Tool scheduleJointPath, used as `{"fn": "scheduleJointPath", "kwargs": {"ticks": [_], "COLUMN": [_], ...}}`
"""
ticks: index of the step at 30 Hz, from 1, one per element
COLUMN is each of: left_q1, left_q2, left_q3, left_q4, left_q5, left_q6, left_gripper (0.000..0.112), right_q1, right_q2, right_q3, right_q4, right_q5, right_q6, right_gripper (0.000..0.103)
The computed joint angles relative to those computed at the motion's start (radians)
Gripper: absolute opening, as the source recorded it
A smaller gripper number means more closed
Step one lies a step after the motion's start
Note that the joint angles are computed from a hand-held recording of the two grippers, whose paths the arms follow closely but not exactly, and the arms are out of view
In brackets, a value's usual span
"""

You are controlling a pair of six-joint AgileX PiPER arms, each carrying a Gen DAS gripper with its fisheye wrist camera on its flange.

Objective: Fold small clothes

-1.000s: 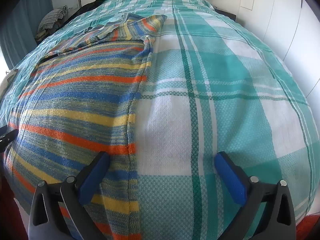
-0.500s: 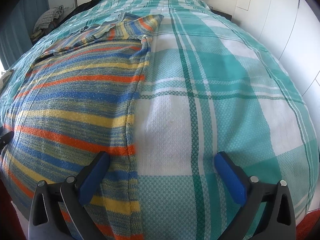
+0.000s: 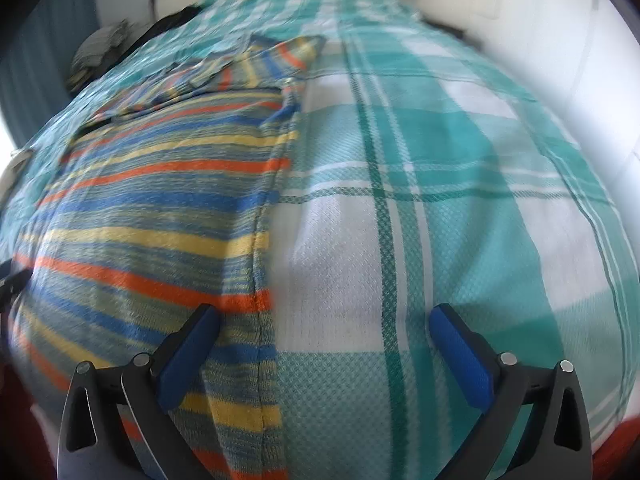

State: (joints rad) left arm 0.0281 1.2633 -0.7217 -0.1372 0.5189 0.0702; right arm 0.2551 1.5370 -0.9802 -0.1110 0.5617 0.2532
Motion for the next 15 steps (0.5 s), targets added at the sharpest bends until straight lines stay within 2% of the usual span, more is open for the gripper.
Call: {"fn": "scheduleJointPath", "kwargs": {"ticks": [2,4,6,8,10,13,15], "left_q1": [0.124,0.261,0.332,0.36,0.344,0.254,0.158], "left_q2": [-0.093,-0.122,-0.099,-0.084,-0.062,-0.042,-0.036], "left_q3": [0.001,-0.021,-0.022,0.014,0.022,0.025,0.024], "left_q4": [-0.179,-0.259,-0.267,-0.257,-0.245,-0.195,-0.102], "left_q5": [0.062,0.2,0.31,0.367,0.395,0.378,0.363], "left_q6": [0.168,0.239,0.263,0.279,0.258,0.209,0.13], "left_gripper": [0.099,0.099,0.098,0.096,0.089,0.087,0.079], "right_q1": [-0.08,-0.182,-0.3,-0.388,-0.388,-0.289,-0.261], "right_q2": [-0.04,-0.13,-0.178,-0.193,-0.201,-0.188,-0.16], "right_q3": [-0.036,-0.023,-0.027,-0.001,0.021,0.043,0.053], "right_q4": [0.2,0.4,0.6,0.758,0.775,0.685,0.699], "right_q5": [0.069,0.113,0.249,0.403,0.481,0.488,0.477], "right_q6": [-0.162,-0.295,-0.471,-0.598,-0.61,-0.552,-0.566], "right_gripper": [0.102,0.102,0.102,0.102,0.099,0.089,0.061]}}
